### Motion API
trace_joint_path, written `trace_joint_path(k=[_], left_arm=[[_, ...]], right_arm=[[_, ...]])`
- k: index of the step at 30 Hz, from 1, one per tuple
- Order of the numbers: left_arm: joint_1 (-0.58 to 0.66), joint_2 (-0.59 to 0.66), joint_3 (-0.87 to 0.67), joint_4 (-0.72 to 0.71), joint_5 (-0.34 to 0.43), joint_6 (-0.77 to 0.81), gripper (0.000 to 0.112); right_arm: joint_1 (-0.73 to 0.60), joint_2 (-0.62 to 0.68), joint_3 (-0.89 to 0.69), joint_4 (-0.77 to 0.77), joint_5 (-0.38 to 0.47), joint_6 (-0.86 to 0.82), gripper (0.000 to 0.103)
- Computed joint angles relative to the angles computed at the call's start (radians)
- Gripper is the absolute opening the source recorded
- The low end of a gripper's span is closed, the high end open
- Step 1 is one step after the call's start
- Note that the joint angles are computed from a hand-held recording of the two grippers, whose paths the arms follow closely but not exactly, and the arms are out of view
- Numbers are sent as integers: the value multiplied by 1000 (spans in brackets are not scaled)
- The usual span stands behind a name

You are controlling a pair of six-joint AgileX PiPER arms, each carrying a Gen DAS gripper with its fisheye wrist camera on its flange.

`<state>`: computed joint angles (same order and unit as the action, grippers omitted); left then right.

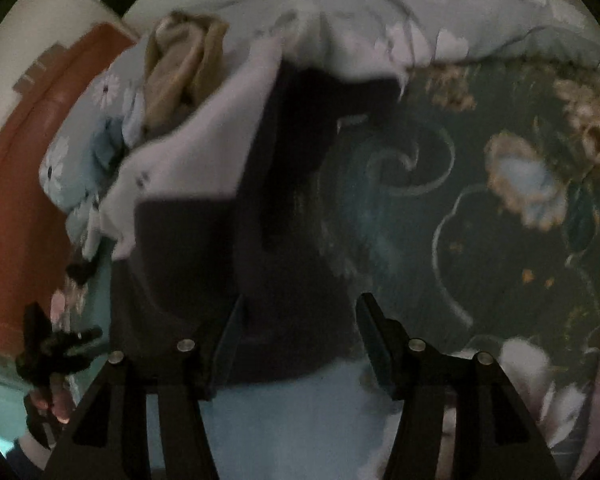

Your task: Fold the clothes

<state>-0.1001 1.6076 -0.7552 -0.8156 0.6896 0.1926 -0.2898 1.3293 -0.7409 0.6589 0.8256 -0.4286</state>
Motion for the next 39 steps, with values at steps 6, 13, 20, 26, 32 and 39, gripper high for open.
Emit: trace_joint_path(k=[6, 13, 20, 26, 32, 39], left_arm=[[-77, 41, -21, -26, -47, -30, 64], [-125, 49, -10, -82, -98, -22, 64], [-186, 44, 9, -101, -150, -36, 62], [-233, 35, 7, -94, -179, -87, 62], [-285, 20, 35, -111, -226, -137, 40], [-261, -110, 156, -246, -264, -70, 7]], right_arm=[[27, 76, -5, 12, -54, -30, 59], [-49, -11, 40, 71, -1, -140, 59], [-39, 41, 37, 12, -37, -136, 59], [38, 156, -48, -15, -116, -25, 59], [24, 140, -37, 28, -64, 19, 18], [8, 28, -59, 111, 101, 42, 13]])
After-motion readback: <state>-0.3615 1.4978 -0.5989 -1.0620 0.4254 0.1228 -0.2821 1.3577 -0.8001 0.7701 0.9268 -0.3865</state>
